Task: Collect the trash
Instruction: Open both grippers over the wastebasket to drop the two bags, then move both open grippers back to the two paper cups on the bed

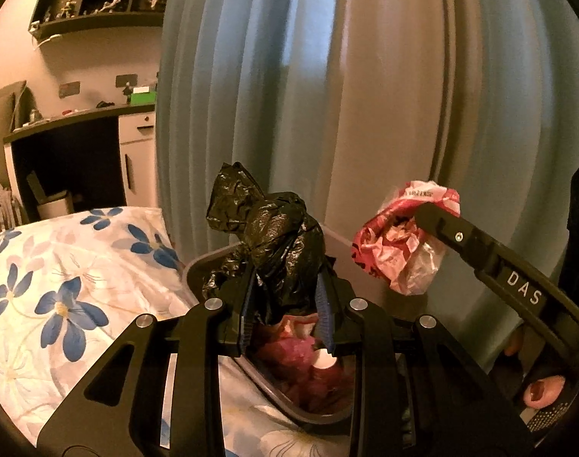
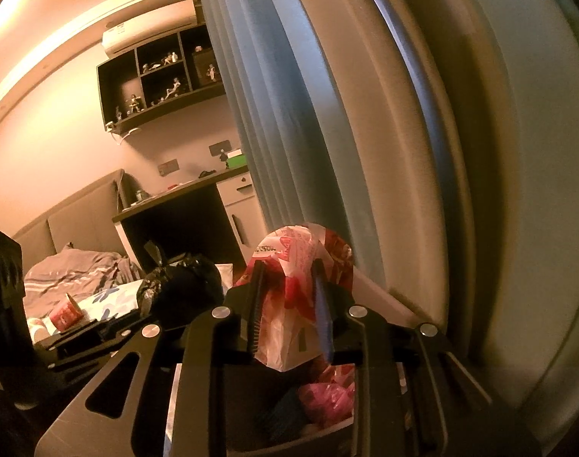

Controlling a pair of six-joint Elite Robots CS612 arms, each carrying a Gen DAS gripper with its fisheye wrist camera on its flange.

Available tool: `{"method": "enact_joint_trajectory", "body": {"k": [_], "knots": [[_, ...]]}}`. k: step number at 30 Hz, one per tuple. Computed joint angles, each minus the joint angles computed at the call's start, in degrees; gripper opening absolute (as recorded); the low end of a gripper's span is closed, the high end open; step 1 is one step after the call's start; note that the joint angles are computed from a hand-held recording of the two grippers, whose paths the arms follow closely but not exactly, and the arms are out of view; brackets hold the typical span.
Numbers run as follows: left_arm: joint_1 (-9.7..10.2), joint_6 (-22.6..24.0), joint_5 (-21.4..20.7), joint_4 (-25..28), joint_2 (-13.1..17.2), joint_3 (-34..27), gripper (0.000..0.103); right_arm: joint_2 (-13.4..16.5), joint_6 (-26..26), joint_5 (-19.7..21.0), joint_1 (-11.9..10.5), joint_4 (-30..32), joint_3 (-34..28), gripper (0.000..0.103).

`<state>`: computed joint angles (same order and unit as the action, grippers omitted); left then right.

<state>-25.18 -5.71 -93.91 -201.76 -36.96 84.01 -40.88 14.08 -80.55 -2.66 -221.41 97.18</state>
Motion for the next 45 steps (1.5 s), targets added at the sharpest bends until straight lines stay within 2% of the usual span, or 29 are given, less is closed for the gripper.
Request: {"method": "enact_joint_trajectory", "body": {"k": [7, 12, 13, 14, 16, 20, 24, 28, 32, 36, 40, 45], "knots": [[0.28, -0.4, -1.2, 0.8, 0.8, -1.3, 0.027, 0.5, 0.4, -0.1, 0.0, -0.2, -0.6, 0.026], [0.52, -0.6, -3.1, 1.8, 1.2, -1.9, 0.032, 0.8, 0.9, -0.3, 0.1, -0.3, -1.1, 0.039], [0.63, -0.8, -3.6, 2.1, 1.3, -2.0, 0.037, 0.8, 1.1, -0.3, 0.1, -0.3, -1.1, 0.042], [0.67, -0.9, -3.8, 2.3, 1.3, -2.0, 0.047, 0.9, 1.3, -0.4, 0.0, -0.4, -1.2, 0.044], [0.86, -1.2, -4.5, 2.1, 1.4, -2.0, 0.060, 0.8, 1.6, -0.4, 0.0, -0.5, -1.2, 0.045], [1.00, -2.4, -3.5, 0.7, 1.2, -1.2, 0.077, 0.6, 2.2, -0.9, -0.2, -1.2, -0.7, 0.050], [1.14, -4.4, -0.7, -0.7, 0.6, 0.3, 0.088, 0.3, 2.8, -1.3, -0.2, -2.6, 0.1, 0.058], [1.03, -5.7, 6.9, -3.3, -0.9, 3.6, 0.094, 0.0, 2.4, -2.0, 0.3, -4.1, 0.8, 0.071], [1.36, -7.0, 15.7, -5.1, -2.6, 7.2, 0.096, -0.1, 2.3, -1.2, 0.8, -4.3, 0.9, 0.078], [2.69, -9.7, 24.3, -5.9, -4.3, 11.2, 0.097, -0.1, 1.0, 1.0, 1.8, -3.5, 0.7, 0.079], [4.50, -14.4, 30.9, -5.4, -6.2, 14.7, 0.097, 0.1, -0.1, 3.6, 3.0, -1.9, 0.0, 0.080], [6.30, -18.0, 38.0, -6.3, -8.2, 18.5, 0.097, 0.7, -3.6, 7.0, 5.5, 0.9, -2.2, 0.080]]}}
